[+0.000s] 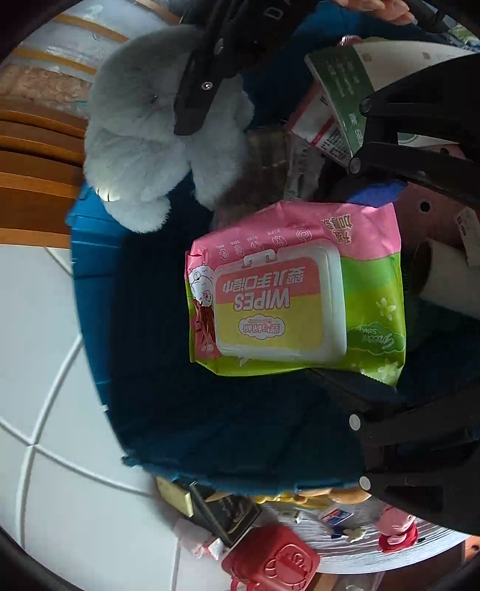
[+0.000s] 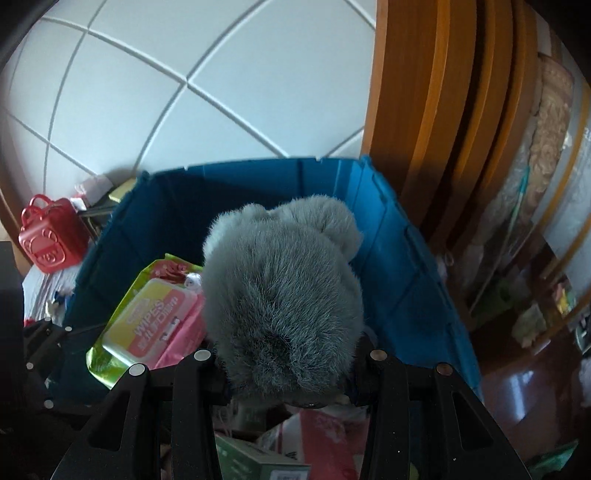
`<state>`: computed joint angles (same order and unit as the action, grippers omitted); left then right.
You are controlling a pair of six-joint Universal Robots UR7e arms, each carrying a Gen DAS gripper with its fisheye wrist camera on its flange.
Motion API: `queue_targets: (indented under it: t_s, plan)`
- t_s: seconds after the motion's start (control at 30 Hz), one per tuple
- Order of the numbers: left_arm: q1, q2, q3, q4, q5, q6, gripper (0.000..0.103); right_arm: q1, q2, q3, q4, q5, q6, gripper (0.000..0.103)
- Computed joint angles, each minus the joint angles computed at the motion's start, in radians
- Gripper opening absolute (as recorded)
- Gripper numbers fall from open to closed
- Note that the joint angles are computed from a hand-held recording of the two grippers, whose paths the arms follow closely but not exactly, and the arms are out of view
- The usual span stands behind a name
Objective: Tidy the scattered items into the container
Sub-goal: 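Open both tools to drop the wipes pack and bunny into the crate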
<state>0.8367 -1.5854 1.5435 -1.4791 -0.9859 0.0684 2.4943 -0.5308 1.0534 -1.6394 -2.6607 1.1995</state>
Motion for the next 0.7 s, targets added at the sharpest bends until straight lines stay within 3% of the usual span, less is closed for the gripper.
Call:
queue_targets:
  t_s: [0.23, 0.7]
  plan:
    - [0.018, 0.034, 0.017, 0.097, 0.031, -0.054, 0.074, -0.055, -0.046, 0.113, -0.081, 0.133, -0.072, 0.042]
    - [0.010, -0.002, 0.046, 0.119, 0.045, -0.082, 0.081, -0.053, -0.033, 0.070, 0.010, 0.139, -0.023, 0.048]
